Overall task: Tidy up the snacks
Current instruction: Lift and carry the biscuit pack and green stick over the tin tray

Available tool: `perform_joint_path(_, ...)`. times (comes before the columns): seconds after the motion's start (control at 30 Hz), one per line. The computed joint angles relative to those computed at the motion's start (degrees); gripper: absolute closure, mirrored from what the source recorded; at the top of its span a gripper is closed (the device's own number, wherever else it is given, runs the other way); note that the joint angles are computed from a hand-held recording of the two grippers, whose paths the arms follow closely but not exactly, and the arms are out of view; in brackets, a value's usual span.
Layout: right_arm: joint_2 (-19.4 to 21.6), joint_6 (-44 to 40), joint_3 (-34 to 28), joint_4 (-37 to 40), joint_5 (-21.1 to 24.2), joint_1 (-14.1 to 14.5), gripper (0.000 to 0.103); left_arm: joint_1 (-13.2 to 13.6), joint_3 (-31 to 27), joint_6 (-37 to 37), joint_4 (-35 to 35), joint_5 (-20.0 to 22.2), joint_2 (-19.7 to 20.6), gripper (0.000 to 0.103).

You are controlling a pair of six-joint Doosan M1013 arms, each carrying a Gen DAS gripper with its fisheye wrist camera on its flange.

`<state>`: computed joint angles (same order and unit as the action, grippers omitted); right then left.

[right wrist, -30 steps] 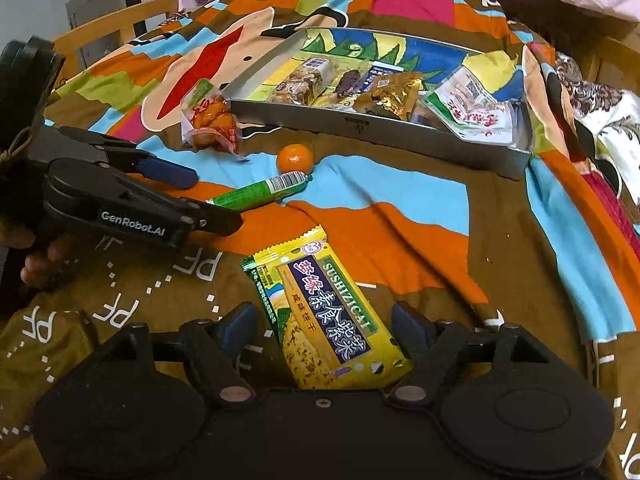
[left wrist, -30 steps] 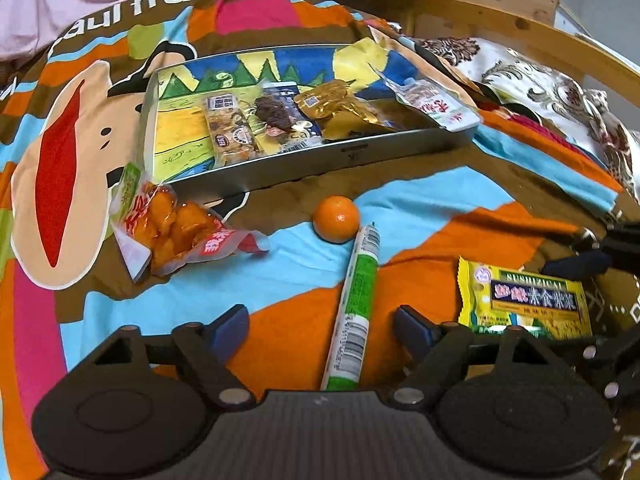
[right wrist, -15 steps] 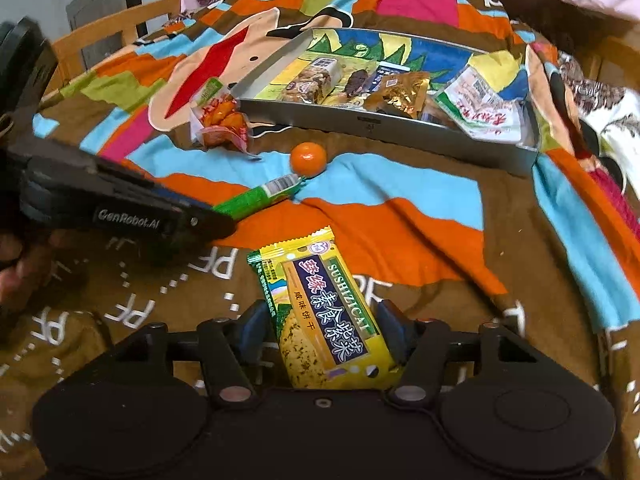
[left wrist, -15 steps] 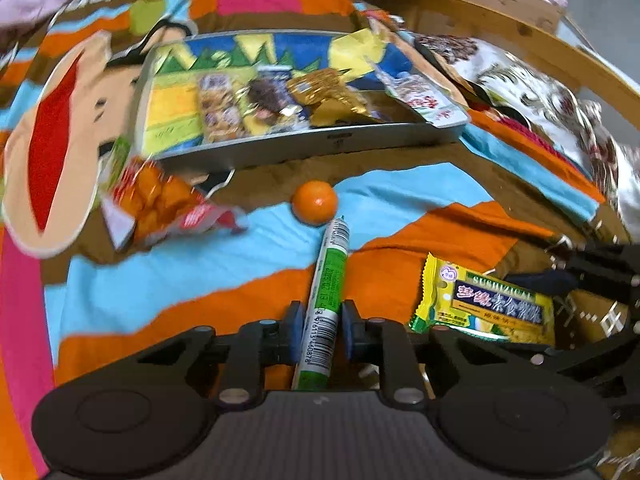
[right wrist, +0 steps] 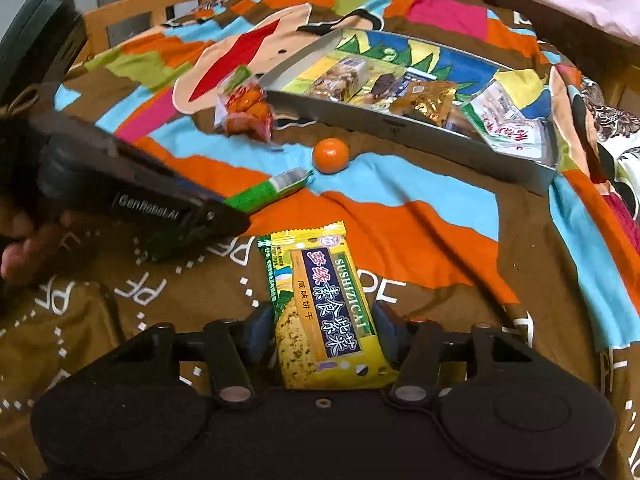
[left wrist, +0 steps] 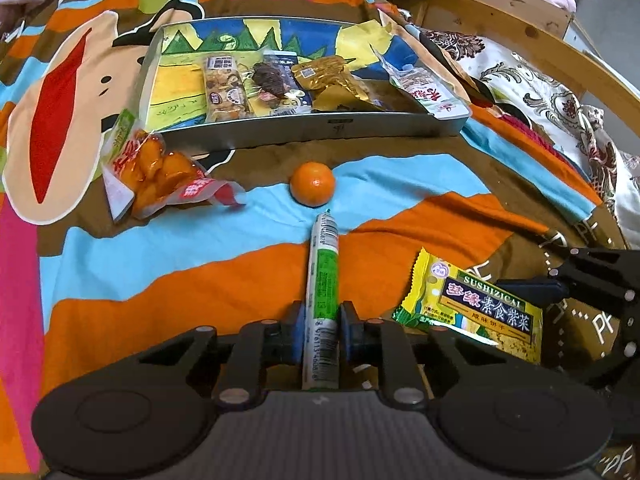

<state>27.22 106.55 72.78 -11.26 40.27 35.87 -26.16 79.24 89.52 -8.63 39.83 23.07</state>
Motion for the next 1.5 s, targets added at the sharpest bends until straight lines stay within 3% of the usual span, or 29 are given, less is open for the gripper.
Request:
perform_joint_path(0.3,-1.15,10.71,2.65,-25.40,-3.52,4.25,0.049,-0.79,2.30,-8.55,4.49,-1.59,-2.55,0.085)
perform_joint_path(0.63,-2.75,41.74,6.07,-54.60,-6.95,4.92,0.049,-1.24,2.34,-16.59,9.44,-8.06,-5.16,0.085)
perform_joint_path(0.83,-1.28,51.15,3.95,-63.86,-7.64,3.92,0.049,-2.19,0.53,-25.27,19.61,-12.30,-5.20,0.085)
perform_joint_path(1.1,2.76,63.49,-2.15,-76.09,-6.42,1.71,0.049,-3.34,-5.53,-35.13,33.70,-13.58,-2.04,0.085)
perform_joint_path(1.5,8.50,73.75,-9.52,-76.73,-6.07,-3.51,0.049,-3.65,-18.11,-35.30,37.49,-11.12,8.11,0.085)
